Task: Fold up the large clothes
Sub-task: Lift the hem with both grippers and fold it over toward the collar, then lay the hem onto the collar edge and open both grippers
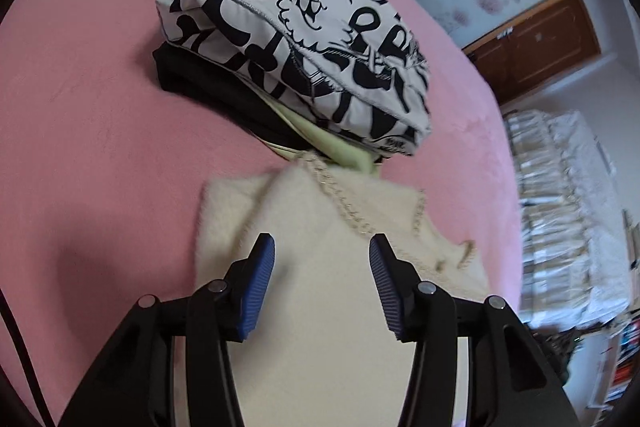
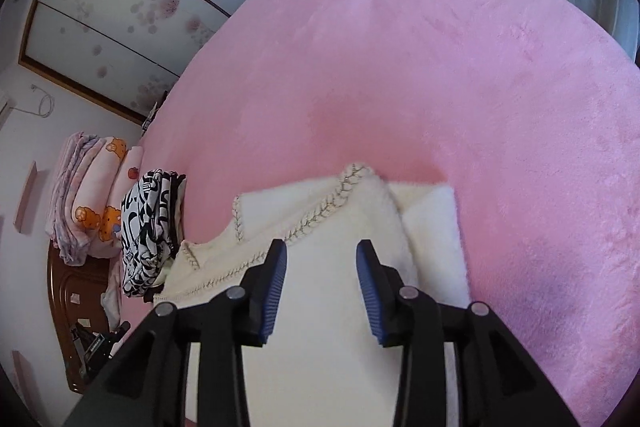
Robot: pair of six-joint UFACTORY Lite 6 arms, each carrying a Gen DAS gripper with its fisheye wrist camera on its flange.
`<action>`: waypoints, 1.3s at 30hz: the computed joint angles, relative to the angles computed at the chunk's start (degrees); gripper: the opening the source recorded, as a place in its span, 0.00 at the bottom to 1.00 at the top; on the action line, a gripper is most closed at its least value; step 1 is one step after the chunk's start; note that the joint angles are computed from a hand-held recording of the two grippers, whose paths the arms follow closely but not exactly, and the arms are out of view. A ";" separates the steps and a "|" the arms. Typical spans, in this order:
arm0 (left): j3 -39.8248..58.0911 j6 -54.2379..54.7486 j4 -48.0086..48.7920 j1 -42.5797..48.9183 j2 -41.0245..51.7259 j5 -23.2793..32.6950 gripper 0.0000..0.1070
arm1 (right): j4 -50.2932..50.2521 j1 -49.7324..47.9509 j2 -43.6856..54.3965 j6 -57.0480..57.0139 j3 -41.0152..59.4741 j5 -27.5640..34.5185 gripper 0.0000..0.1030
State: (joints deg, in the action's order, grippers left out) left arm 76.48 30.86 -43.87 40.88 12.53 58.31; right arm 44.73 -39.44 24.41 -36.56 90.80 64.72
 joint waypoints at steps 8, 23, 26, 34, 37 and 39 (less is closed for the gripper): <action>-2.54 9.80 6.30 -7.61 0.50 -10.04 0.45 | -10.60 8.99 0.58 -4.94 -1.33 -13.40 0.36; -0.89 11.37 15.10 -17.37 7.11 -23.28 0.51 | -24.46 20.50 5.55 -1.00 -1.67 -27.37 0.47; -4.42 13.75 13.25 -18.62 4.66 -26.16 0.12 | -30.69 23.15 2.13 1.99 -8.04 -34.27 0.12; -12.33 2.18 23.52 -22.20 -9.56 -31.45 0.09 | -23.19 20.07 -12.37 -2.29 -20.93 -41.60 0.00; -9.41 2.86 21.01 -20.84 -12.50 -26.92 0.08 | -18.00 15.20 -15.20 -4.40 -18.06 -39.85 0.00; -7.29 1.85 21.71 -20.99 -12.97 -24.94 0.08 | -12.00 10.96 -13.82 -8.90 -13.30 -34.96 0.00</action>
